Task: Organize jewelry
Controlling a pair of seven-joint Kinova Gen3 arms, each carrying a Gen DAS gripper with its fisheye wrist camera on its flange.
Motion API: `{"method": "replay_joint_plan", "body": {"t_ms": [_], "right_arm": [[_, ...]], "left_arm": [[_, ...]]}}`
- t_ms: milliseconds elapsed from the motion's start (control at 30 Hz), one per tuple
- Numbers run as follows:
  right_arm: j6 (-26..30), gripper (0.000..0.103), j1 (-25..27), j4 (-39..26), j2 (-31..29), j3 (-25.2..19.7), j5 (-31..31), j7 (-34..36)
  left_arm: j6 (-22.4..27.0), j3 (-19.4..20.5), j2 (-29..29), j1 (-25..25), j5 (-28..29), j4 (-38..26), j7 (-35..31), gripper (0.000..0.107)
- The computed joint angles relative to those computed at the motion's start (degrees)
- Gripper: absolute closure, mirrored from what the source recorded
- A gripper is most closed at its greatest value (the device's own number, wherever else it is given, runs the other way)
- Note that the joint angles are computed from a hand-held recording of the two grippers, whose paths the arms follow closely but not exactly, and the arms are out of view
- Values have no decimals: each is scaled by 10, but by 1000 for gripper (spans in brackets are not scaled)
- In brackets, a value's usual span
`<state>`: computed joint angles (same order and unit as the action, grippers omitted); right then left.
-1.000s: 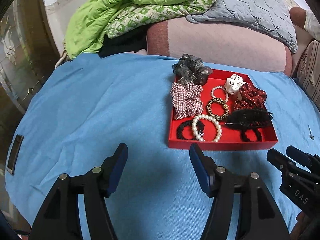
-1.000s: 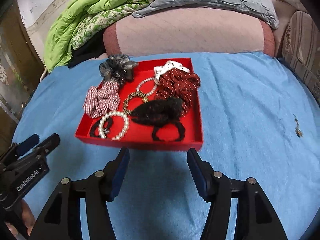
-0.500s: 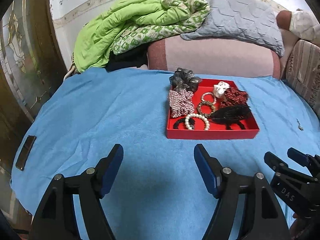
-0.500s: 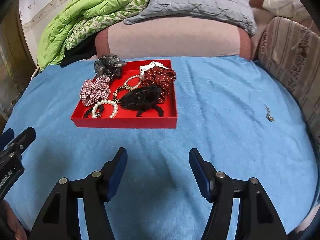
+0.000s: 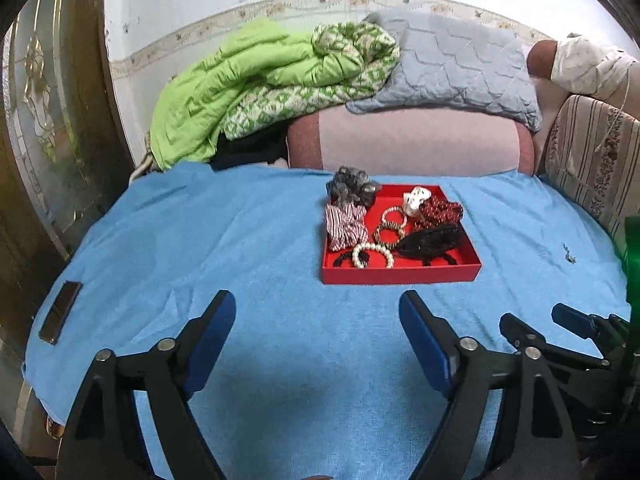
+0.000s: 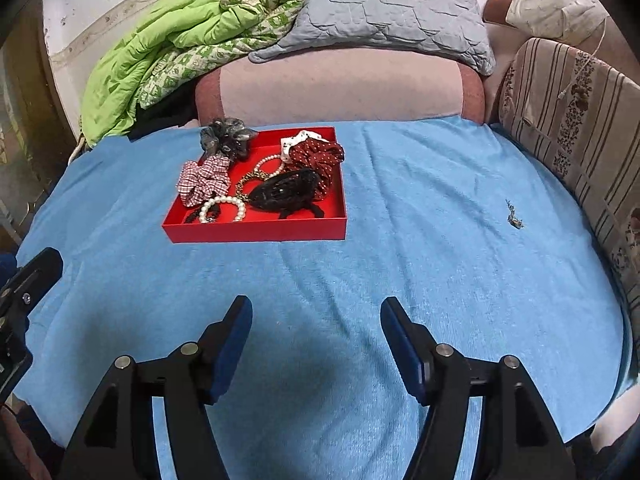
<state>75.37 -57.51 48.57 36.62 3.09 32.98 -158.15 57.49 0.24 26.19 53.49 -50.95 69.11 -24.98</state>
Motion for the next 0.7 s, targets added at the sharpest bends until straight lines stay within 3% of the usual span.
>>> {"method": "replay_joint_plan", "body": {"t_ms": [200, 700], "right_arm": [[13, 31, -16, -12, 1, 5, 15, -1], [19, 29, -26, -15, -1, 3, 20, -6]], "left_arm": [[-26, 4, -28, 2, -23, 37, 32, 15], [-19, 22, -39, -11, -24, 47, 41, 14]]}}
